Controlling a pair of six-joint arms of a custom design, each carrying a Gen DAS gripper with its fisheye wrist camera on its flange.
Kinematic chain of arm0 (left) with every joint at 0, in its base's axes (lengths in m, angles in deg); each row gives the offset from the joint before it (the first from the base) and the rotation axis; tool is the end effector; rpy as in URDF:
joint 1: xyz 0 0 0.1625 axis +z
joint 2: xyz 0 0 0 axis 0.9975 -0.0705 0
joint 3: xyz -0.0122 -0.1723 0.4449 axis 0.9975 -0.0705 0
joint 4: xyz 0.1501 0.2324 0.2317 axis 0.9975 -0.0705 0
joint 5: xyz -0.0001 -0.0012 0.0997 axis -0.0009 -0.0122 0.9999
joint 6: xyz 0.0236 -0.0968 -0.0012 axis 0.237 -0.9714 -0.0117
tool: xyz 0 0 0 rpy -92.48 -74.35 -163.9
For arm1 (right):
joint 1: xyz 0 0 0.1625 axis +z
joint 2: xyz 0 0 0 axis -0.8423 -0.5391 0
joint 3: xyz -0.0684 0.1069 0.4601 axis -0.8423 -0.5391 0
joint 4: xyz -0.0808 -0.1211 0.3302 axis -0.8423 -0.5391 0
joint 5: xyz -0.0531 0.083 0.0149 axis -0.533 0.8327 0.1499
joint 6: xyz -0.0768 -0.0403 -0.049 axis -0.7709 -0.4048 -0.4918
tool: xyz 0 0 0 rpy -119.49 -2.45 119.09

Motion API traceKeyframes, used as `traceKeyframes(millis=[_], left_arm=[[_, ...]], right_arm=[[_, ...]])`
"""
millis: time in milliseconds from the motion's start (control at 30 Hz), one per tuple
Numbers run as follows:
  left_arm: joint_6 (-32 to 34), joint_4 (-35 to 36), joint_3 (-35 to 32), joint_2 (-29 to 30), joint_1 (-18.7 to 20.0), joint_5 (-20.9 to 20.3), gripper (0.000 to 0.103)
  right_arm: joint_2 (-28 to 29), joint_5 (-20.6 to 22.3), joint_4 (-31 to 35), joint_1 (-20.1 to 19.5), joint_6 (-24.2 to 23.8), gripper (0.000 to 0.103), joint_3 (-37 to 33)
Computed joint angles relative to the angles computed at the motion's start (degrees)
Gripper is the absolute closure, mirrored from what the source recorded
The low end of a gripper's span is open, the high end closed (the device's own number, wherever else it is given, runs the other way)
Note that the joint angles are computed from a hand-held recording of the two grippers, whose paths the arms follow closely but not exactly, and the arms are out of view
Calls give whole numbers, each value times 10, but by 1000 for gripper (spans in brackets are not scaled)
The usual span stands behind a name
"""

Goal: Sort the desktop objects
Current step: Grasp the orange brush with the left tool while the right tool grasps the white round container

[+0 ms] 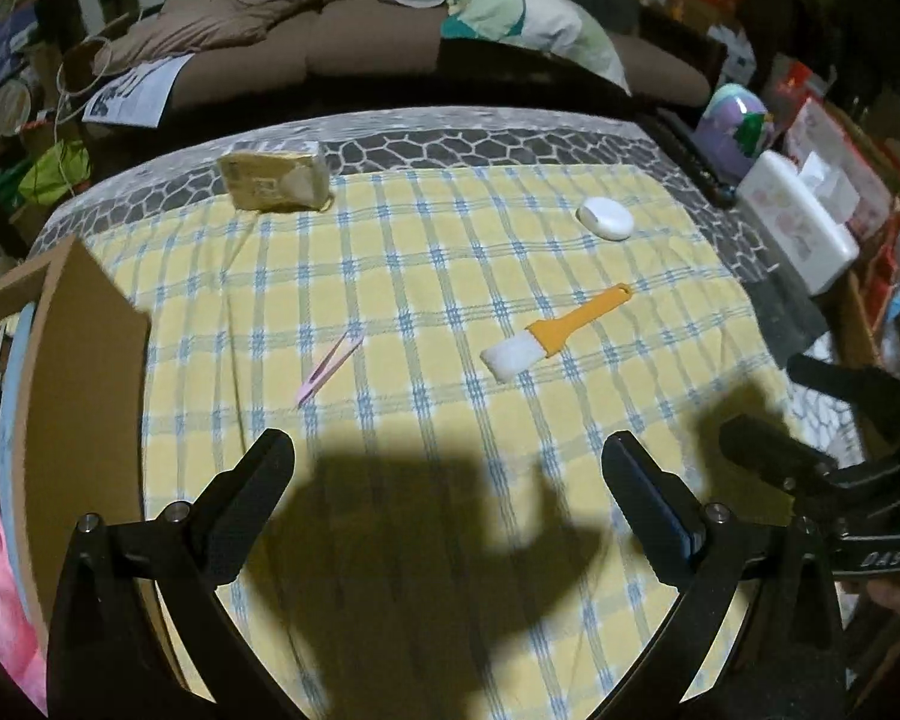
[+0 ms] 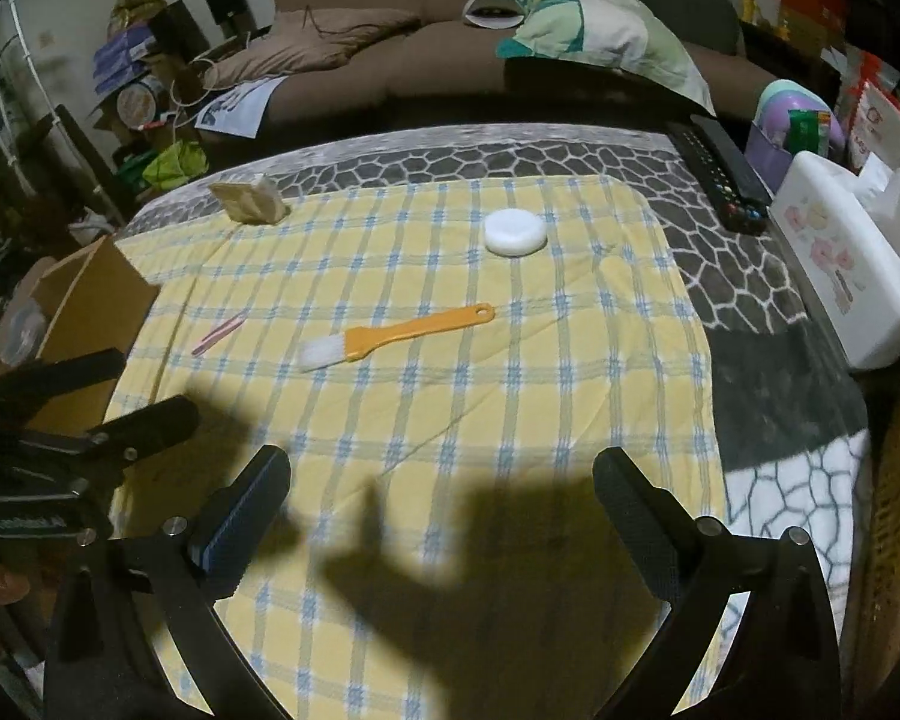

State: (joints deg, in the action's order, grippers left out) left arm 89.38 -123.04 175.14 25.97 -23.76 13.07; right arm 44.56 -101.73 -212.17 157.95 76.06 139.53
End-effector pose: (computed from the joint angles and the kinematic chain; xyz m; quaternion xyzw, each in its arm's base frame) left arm -0.1202 -0.6231 0.1189 0.3243 0.9033 -0.1236 0.2521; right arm 0.1711 -0.5504 0.0675 0.0239 -0.8941 0.3052 0.3270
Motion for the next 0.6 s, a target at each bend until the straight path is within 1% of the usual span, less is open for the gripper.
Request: traceKeyframes(millis=[100,267,367,433,500,533,600], left_arm=[[35,-28,-6,19,1,1,0],[82,-47,-32,60,6,-9,0],[104,-57,-49,83,9,-22,1],[120,-62,-64,98,10,-26,6],[135,-62,-79,115,10,-26,10],[141,-63,-84,120,9,-26,15],[156,-64,-96,134,9,-31,19]], right_arm=[[-1,5,4,-11,-13,0,-11],[-4,12,15,-31,-41,0,-40],[-7,31,14,-45,-63,0,-61],[-11,49,15,-57,-73,2,-77],[-12,58,26,-66,-79,2,-97],[-11,63,30,-69,-83,3,-105],[-8,72,42,-77,-94,8,-126]])
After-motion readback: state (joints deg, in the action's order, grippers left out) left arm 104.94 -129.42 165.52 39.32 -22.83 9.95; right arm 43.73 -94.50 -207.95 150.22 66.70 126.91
